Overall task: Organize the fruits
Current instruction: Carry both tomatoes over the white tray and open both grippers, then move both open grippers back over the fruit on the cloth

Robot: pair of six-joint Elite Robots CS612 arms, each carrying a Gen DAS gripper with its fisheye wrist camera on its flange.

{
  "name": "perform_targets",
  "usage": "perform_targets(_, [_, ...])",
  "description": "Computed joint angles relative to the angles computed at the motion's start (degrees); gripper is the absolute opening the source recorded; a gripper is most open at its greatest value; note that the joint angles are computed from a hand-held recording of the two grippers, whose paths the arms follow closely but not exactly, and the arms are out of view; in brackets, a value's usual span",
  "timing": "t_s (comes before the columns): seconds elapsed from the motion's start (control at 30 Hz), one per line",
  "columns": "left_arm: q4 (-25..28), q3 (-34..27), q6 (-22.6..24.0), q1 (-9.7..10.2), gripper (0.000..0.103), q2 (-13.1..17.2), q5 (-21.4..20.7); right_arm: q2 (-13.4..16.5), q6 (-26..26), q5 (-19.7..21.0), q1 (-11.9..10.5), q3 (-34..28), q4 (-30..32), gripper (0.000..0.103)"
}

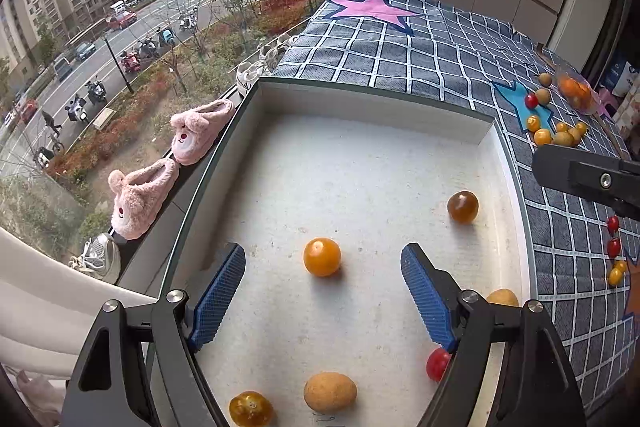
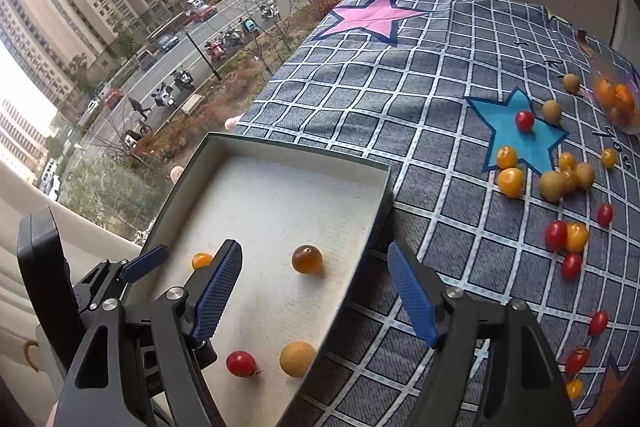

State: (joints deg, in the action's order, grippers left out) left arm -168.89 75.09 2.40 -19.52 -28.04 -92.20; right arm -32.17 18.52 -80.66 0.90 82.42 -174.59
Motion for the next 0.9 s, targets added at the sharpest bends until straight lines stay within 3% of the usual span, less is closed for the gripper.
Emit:
perform_targets(0.27, [-4.20, 4.10, 2.37, -1.06, 0.081, -2.74, -1.48, -3.68, 4.27, -1.92, -1.67, 9.13, -5.59, 0.079])
perform_targets(0.47, [-6.68, 6.64, 5.30, -2.81, 0.081, -4.69, -3.95, -6.25, 5.26, -6.37, -2.77, 16.25, -9.18, 0.079])
perform_targets(0.9, [-3.73, 8.28, 10.36, -8.21, 0.081, -5.14, -5.26, -8.20, 8.27, -10.40, -6.36, 24.91, -13.13, 0.079])
